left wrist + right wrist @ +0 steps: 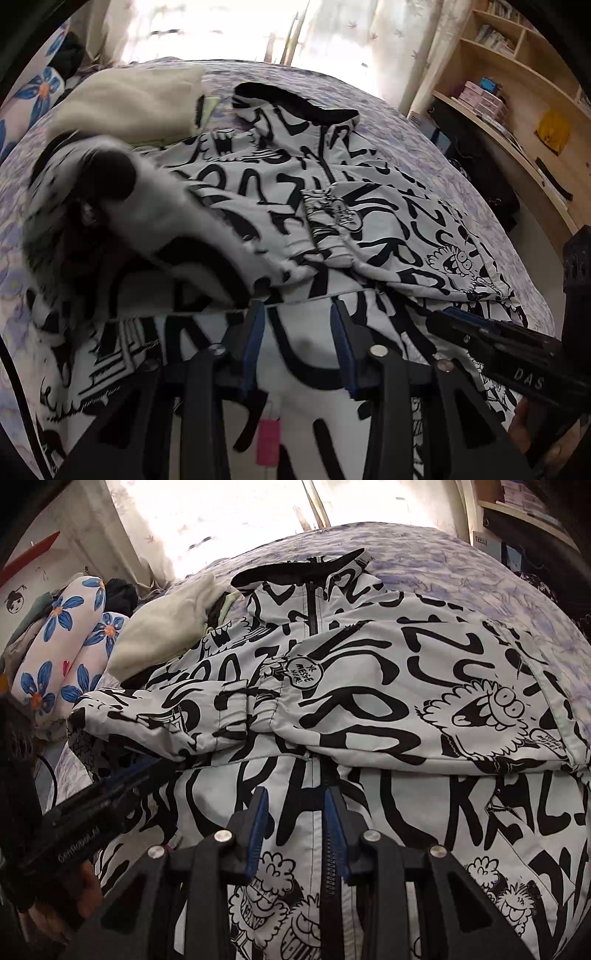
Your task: Fold large clothes
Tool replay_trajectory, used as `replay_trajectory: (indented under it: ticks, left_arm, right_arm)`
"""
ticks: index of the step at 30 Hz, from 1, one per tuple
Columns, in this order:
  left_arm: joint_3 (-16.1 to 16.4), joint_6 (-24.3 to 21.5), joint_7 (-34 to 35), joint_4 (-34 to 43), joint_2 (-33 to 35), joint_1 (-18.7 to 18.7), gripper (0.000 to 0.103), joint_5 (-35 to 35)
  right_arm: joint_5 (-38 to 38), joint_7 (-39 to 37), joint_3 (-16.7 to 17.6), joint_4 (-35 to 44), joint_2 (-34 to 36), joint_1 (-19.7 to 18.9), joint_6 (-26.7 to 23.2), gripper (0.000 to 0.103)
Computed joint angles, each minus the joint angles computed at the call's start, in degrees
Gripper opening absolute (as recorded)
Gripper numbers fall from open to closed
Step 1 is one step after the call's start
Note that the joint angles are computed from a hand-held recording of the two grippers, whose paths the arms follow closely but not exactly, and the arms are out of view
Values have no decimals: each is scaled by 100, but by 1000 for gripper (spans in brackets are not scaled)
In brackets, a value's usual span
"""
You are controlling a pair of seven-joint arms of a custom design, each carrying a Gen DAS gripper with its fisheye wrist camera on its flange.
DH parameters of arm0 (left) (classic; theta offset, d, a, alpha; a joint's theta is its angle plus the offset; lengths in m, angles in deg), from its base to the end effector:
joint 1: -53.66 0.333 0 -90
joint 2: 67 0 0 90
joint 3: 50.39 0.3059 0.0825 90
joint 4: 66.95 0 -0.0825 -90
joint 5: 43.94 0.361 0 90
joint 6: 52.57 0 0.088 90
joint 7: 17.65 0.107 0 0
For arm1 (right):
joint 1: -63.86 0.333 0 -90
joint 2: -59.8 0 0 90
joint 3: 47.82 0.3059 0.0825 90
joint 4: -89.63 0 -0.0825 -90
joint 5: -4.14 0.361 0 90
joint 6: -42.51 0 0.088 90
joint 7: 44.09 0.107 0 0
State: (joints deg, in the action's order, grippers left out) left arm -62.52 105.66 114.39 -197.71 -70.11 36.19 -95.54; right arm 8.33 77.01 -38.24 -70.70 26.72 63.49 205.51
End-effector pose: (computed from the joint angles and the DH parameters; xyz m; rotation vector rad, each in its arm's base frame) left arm 0.4702 -0.2303 0.4275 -1.4861 2.4850 -1.0824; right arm 0.3698 0.0561 0.4435 -1.3751 2.1741 -0.4107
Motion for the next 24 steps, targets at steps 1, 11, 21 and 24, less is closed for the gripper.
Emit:
replay_trajectory:
  ticks: [1, 11, 21, 24]
  left_arm:
    - [52, -45, 13, -120, -153, 44, 49, -60]
    - [691, 723, -63, -816, -914, 81, 70, -520]
    - [930, 1032, -812, -1000, -667, 73, 70, 292]
    - [911, 1091, -844, -1039, -671, 63, 70, 318]
  right_arm:
    - [46, -74, -75, 14, 49, 83, 49, 34]
    - [2181, -1838, -1571, 985, 1407, 1932, 685, 47]
    - [5675, -3686, -2515, 2487, 3046, 2729, -87, 47]
    - [5689, -3721, -2291, 2707, 3244, 2550, -46, 47]
